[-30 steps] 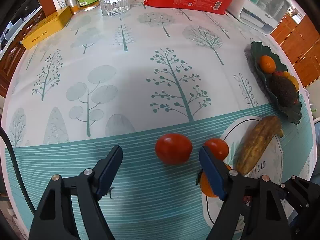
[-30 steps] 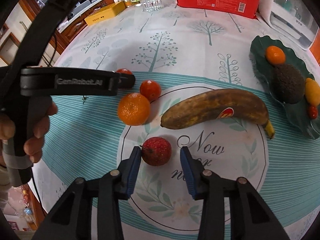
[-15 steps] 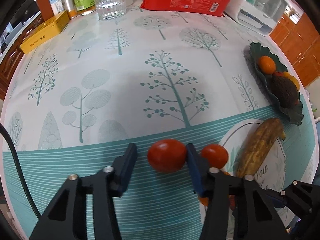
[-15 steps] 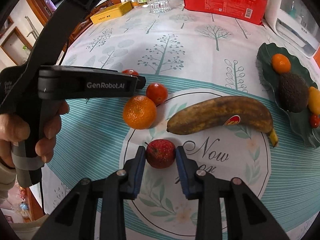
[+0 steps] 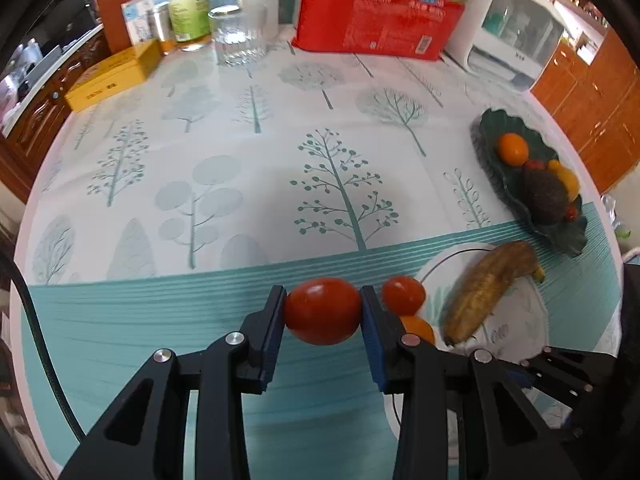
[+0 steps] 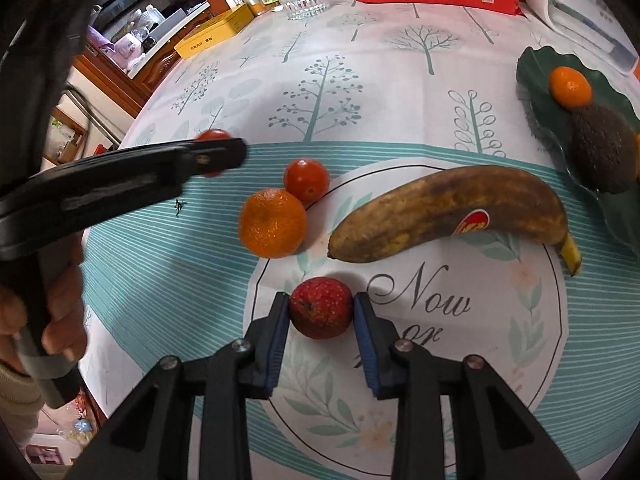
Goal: Organize fruits
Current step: 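Grasp the large red tomato with the left tool while the right tool grasps the red lychee, then carry the tomato and lychee over the green leaf plate with both tools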
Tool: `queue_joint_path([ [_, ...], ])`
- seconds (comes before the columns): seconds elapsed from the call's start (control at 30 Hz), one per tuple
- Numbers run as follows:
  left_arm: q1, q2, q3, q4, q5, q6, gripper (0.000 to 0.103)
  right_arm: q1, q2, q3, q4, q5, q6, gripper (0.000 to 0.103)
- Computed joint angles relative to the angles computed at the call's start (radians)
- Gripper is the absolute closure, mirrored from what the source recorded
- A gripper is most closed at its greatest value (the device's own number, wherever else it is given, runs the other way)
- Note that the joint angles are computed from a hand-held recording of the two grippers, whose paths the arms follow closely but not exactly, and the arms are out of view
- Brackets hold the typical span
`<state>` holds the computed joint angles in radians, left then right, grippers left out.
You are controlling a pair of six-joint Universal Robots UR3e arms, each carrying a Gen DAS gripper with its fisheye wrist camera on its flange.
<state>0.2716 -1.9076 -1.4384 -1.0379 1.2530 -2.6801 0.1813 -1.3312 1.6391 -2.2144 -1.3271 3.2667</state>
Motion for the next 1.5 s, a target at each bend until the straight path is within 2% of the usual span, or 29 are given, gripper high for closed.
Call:
queue_joint_path([
  [0.2, 0.051, 0.152, -0.095, -0.062, -0.028, 0.022, 0.068, -0.003, -0.079, 0.042, -0.001, 0.000, -0.015, 0.071],
  [0.53, 0.027, 0.401, -0.193, -0.199, -0.063, 0.051, 0.068, -0.043, -0.277, 0.131, 0.047, 0.002, -0.052, 0.071],
  [0.7, -0.033, 0.453, -0.172, -0.254, -0.093, 0.034, 0.068, -0.111, -0.424, 0.164, 0.137, 0.002, -0.084, 0.071],
  [0.9, -0.165, 0.429, -0.104, -0.272, -0.102, -0.047, 0.068, -0.258, -0.586, 0.126, 0.305, -0.005, -0.175, 0.071],
  [1.07, -0.347, 0.336, 0.037, -0.258, -0.056, -0.155, 0.068, -0.446, -0.652, -0.011, 0.468, 0.035, -0.329, 0.071],
  [1.17, -0.427, 0.260, 0.159, -0.267, -0.035, -0.220, 0.068, -0.556, -0.619, -0.158, 0.549, 0.075, -0.421, 0.071],
  [1.3, -0.517, 0.139, 0.366, -0.282, -0.003, -0.315, 0.068, -0.671, -0.510, -0.386, 0.613, 0.123, -0.525, 0.071],
  [1.5, -0.614, -0.118, 0.791, -0.355, 0.068, -0.449, 0.068, -0.739, -0.298, -0.659, 0.597, 0.152, -0.575, 0.071],
])
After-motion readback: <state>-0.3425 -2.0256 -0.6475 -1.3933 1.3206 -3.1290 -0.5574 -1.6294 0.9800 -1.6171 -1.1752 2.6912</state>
